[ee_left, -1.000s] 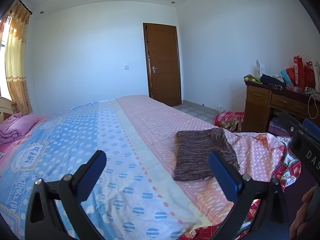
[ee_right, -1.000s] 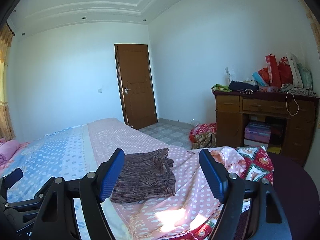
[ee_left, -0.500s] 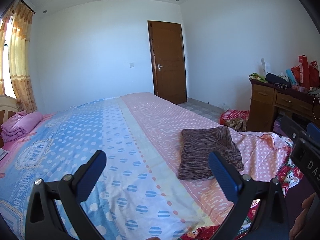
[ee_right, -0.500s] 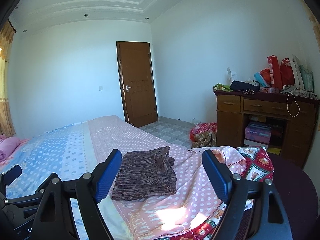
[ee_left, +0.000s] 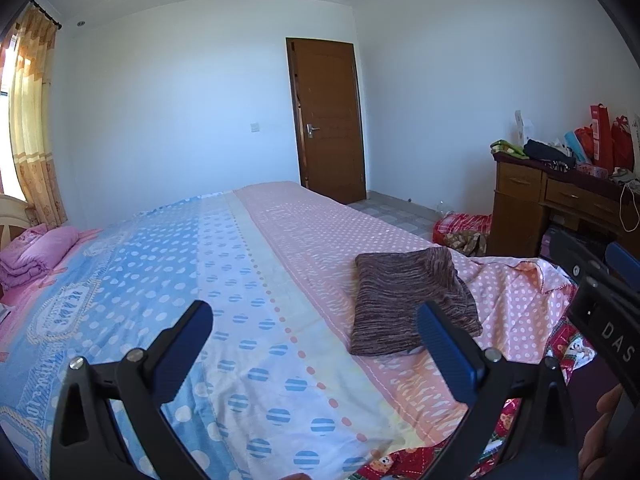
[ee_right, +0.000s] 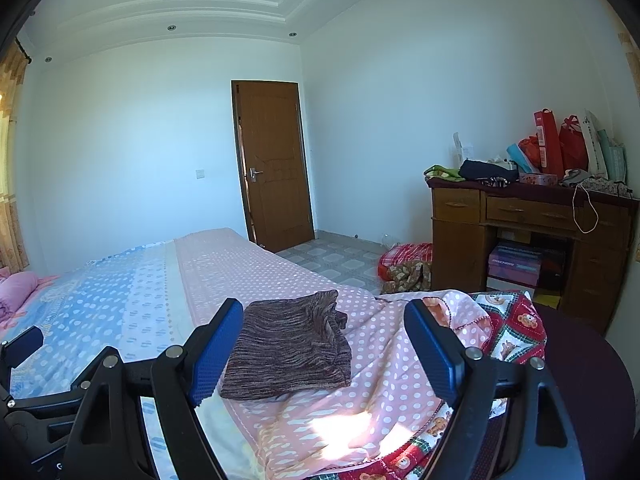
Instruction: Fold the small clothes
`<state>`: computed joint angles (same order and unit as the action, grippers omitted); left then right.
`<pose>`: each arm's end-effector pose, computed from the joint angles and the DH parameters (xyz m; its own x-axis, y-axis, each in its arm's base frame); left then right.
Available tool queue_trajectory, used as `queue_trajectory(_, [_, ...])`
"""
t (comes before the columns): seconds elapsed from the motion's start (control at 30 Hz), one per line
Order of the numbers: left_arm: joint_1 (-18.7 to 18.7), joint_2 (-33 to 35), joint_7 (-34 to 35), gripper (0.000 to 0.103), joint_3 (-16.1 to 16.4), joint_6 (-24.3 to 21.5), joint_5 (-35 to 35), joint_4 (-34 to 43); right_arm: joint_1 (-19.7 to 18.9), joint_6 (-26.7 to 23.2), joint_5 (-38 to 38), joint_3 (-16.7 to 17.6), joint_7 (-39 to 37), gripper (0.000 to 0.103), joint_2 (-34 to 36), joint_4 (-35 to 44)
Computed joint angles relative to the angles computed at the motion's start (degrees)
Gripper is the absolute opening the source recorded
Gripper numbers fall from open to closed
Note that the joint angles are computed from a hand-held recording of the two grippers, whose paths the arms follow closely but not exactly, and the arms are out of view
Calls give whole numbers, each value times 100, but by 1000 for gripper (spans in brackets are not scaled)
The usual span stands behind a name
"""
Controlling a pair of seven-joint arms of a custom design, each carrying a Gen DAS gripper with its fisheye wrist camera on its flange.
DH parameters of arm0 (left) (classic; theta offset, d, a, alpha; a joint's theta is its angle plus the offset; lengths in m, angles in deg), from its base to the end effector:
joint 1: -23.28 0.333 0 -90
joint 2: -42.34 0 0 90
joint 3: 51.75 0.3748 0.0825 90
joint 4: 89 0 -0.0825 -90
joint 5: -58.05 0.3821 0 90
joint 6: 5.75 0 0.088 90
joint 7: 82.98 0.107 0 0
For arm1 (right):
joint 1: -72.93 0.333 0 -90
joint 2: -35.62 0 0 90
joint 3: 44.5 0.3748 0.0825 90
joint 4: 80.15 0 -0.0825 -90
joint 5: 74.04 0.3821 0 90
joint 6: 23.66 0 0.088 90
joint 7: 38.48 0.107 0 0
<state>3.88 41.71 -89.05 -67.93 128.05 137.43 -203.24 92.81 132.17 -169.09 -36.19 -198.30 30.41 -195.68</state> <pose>0.4859 -0.3288 0.5732 0.2279 -0.9705 -0.0783 -0.4043 -0.0211 -0.9144 0.4745 0.2993 0.6080 0.0176 -0.9942 -0.1061 -0.2818 0.0969 -0.9546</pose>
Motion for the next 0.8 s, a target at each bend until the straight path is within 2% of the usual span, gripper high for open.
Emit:
queue_trajectory(0.5, [-44, 59, 180, 103, -5, -290, -153, 47, -6, 28, 151, -6, -100, 83, 16, 4])
queue_trajectory(0.8, [5, 27, 157, 103, 29, -97, -297, 10, -1, 10, 194, 2, -118, 83, 11, -3])
